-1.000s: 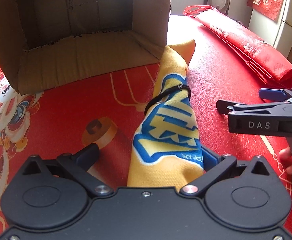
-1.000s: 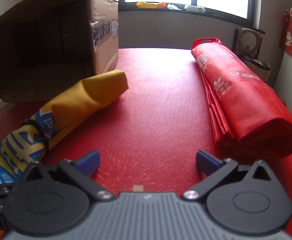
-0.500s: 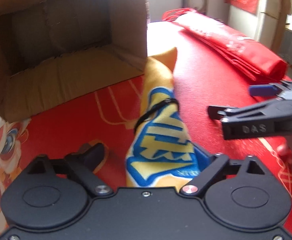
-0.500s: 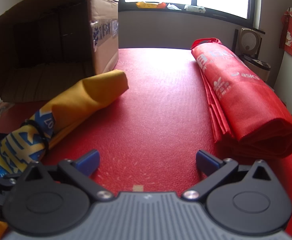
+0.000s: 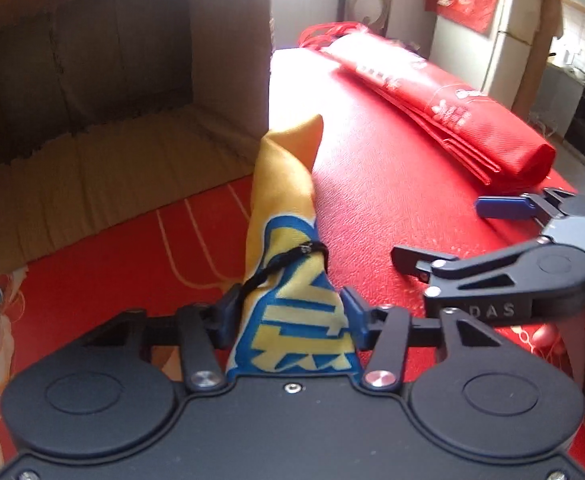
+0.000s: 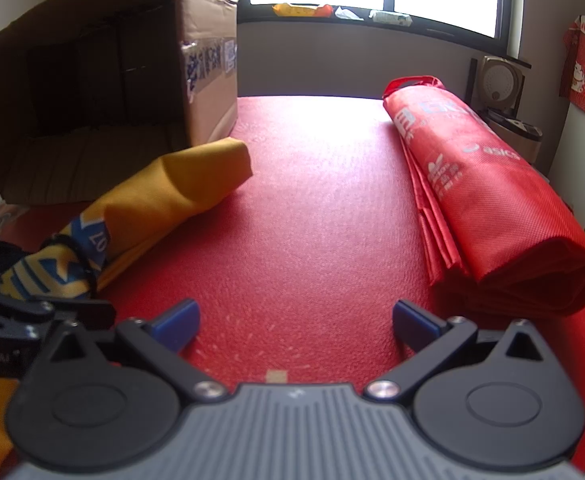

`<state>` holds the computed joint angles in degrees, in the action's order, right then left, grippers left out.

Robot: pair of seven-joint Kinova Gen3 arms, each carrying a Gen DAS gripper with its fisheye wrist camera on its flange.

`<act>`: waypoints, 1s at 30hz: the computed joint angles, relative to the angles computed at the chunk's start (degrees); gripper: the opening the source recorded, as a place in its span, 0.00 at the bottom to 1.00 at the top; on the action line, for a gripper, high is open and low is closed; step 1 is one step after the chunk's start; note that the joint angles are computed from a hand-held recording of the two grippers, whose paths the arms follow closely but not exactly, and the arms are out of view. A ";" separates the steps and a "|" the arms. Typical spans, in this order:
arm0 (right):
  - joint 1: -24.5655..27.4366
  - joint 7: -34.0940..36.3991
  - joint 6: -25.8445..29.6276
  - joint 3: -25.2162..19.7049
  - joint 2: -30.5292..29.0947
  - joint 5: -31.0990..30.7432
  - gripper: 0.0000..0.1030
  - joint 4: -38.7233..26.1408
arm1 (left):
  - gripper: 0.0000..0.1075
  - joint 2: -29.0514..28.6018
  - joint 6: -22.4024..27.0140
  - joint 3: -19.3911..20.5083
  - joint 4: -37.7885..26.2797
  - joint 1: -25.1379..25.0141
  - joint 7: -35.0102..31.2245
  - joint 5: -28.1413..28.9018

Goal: Fold shopping bag
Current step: 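Push the rolled yellow bag into the cardboard box with the left gripper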

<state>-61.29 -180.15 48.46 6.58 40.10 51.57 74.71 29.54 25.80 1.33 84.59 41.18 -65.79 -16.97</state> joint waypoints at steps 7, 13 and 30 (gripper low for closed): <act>-0.03 -0.03 0.08 -0.06 -0.04 0.02 0.99 0.02 | 0.25 -5.67 -11.49 -10.51 12.61 7.98 6.82 -3.81; -0.02 -0.06 0.08 -0.09 -0.05 0.05 0.99 0.05 | 0.25 -8.52 -14.60 -26.43 18.44 21.82 20.30 -15.75; -0.03 0.00 0.16 -0.09 -0.01 0.01 0.99 -0.05 | 0.25 1.89 3.79 -15.80 -4.56 8.70 18.37 -27.44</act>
<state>-61.31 -180.15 48.62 6.49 40.09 51.58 74.66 31.43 29.58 -14.47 80.03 49.87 -47.42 -44.41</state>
